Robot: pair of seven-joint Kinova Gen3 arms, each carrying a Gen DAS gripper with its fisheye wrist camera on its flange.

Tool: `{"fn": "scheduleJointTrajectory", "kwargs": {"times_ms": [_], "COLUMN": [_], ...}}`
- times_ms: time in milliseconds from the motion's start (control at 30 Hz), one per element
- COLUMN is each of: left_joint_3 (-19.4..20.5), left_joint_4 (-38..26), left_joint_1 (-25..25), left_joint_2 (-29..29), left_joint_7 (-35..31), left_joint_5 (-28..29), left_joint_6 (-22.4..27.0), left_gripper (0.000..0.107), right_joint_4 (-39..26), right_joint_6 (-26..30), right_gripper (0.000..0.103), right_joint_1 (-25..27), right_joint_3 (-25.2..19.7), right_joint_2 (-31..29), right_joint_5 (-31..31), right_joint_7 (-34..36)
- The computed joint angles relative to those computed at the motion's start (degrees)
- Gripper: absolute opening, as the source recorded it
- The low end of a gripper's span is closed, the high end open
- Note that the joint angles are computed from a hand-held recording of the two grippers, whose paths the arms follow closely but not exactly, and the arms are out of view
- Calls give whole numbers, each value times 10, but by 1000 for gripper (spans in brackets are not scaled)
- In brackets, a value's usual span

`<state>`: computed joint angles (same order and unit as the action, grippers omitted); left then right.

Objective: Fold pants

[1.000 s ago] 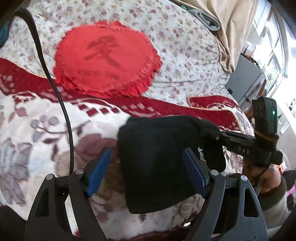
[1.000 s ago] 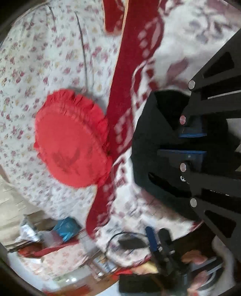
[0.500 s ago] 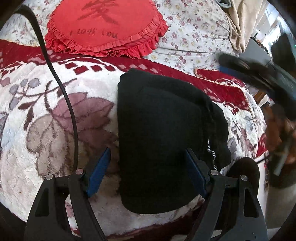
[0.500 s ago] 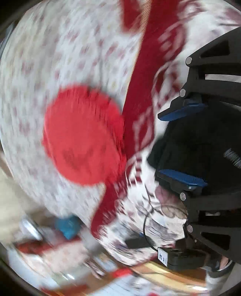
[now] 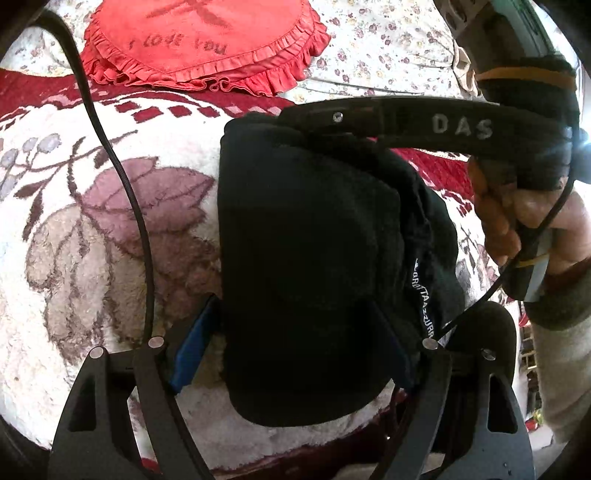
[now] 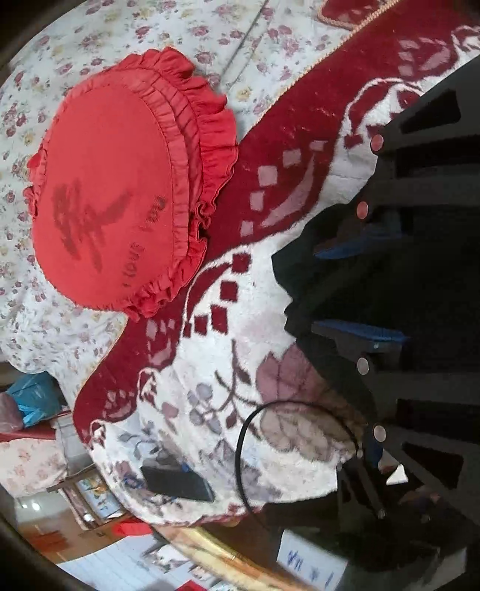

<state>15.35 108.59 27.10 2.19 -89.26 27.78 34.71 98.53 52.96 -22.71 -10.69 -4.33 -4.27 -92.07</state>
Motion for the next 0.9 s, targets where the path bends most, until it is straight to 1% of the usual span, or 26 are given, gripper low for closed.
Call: {"fn": "scheduleJointTrajectory", "kwargs": {"times_ms": [33, 133, 200, 233, 267, 300, 333, 367, 400, 433, 533, 600, 633, 667, 700, 733, 767, 833, 900], "left_joint_3": [1, 0, 0, 0, 0, 0, 0, -1, -1, -2, -3, -4, -4, -3, -2, -2, -2, -3, -2], "left_joint_4": [-1, -3, -4, -6, -7, -8, -8, -11, -14, -16, -16, -18, -18, -19, -21, -22, -24, -25, -27], "left_joint_1": [2, 2, 1, 2, 1, 1, 1, 0, 0, 0, 0, -3, -3, -2, 0, 0, 0, -2, 0], "left_joint_2": [1, 1, 1, 3, 3, 3, 3, 3, 2, 2, -3, 0, 2, 3, 3, 3, 4, 4, 4], "left_joint_7": [4, 6, 9, 10, 10, 9, 10, 10, 14, 17, 30, 24, 24, 27, 33, 38, 39, 38, 46], "left_joint_5": [-4, -6, -6, -8, -8, -7, -8, -11, -15, -20, -29, -20, -20, -24, -30, -35, -37, -33, -40], "left_joint_6": [-1, 0, 1, 1, 2, 4, 5, 8, 10, 10, 7, 10, 11, 12, 13, 15, 17, 22, 23], "left_gripper": [82, 82, 82, 82, 82, 82, 82, 82, 82, 82, 82, 82, 82, 82, 82, 82, 82, 82, 82], "right_joint_4": [-2, -17, -23, -23, -21, -19, -17, -17, -18, -21, -27, -28, -29, -29, -31, -30, -23, -3, 6], "right_joint_6": [2, 16, 17, 15, 9, 3, -1, -3, -1, 1, 2, 3, 1, 4, 10, 6, -7, -41, -51], "right_gripper": [33, 33, 33, 30, 20, 17, 13, 10, 9, 7, 6, 5, 0, 0, 0, 0, 0, 0, 2], "right_joint_1": [6, 9, 42, 51, 64, 67, 60, 42, 30, 15, -38, -91, -116, -132, -137, -132, -117, -65, -17], "right_joint_3": [-4, -21, -48, -51, -62, -71, -74, -69, -69, -61, -10, 32, 50, 65, 76, 75, 67, 45, 21], "right_joint_2": [3, 28, 47, 51, 53, 56, 55, 53, 52, 50, 48, 52, 59, 64, 75, 84, 82, 64, 40], "right_joint_5": [-7, 10, -3, -15, -17, -11, 5, 28, 52, 67, 92, 126, 148, 162, 166, 161, 147, 100, 55], "right_joint_7": [8, 17, 34, 40, 37, 30, 23, 12, 3, -5, -19, -58, -74, -81, -79, -87, -99, -101, -89]}}
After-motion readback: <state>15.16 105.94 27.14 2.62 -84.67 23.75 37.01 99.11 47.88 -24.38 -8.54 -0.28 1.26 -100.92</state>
